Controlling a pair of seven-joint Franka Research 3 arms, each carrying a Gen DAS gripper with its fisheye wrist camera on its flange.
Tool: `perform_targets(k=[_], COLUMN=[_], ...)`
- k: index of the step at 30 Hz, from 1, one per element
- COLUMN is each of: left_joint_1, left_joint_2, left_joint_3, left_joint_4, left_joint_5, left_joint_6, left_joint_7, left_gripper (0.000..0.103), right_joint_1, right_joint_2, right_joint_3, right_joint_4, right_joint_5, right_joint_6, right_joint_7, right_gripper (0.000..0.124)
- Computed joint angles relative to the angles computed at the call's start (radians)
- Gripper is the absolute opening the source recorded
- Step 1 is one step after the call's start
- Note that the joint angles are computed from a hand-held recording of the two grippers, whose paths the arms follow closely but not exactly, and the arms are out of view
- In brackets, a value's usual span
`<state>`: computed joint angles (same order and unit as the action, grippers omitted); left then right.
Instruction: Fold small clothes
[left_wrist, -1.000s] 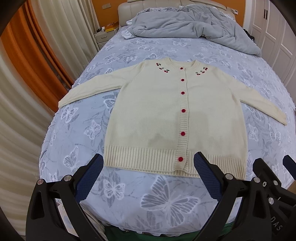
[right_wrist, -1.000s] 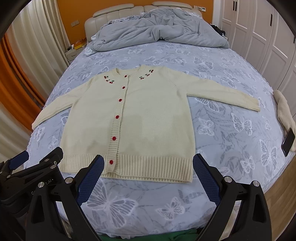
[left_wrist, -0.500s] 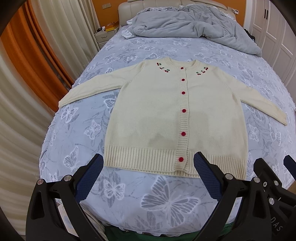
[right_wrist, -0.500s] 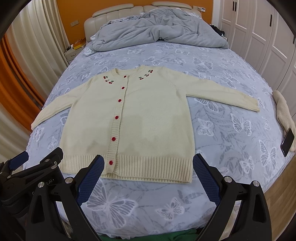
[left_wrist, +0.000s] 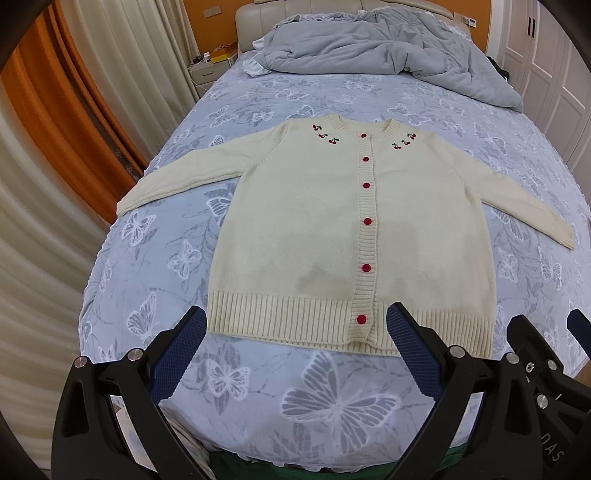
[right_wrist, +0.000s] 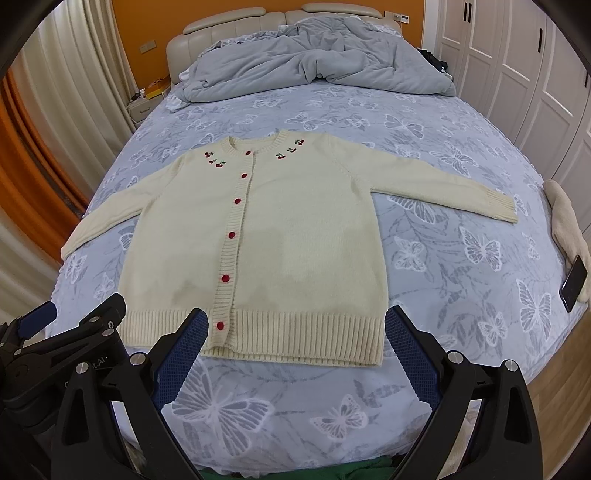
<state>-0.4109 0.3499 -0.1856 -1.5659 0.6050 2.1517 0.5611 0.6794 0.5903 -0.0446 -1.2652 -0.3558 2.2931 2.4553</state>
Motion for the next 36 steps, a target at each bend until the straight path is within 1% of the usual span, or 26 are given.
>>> perform_targets(k=[30,36], left_joint_1=[0.008,0.007], left_joint_2=[0.02,0.023], left_joint_3=[0.01,0.01], left_joint_4=[0.01,0.011], left_joint_5=[-0.005,-0.003], left_joint_6=[0.005,-0.001], left_joint_7=[0.015,0.016], left_gripper=[0.095,0.095], right_joint_1=[-0.003,-0.009], right_joint_2=[0.017,0.017], right_joint_3=[-0.003,-0.002], right_joint_4=[0.018,-0.006], right_joint_5=[0.015,0.022], right_joint_6=[-0.005,0.018], right_joint_7=[-0.011,-0.004], right_gripper=[0.095,0.095])
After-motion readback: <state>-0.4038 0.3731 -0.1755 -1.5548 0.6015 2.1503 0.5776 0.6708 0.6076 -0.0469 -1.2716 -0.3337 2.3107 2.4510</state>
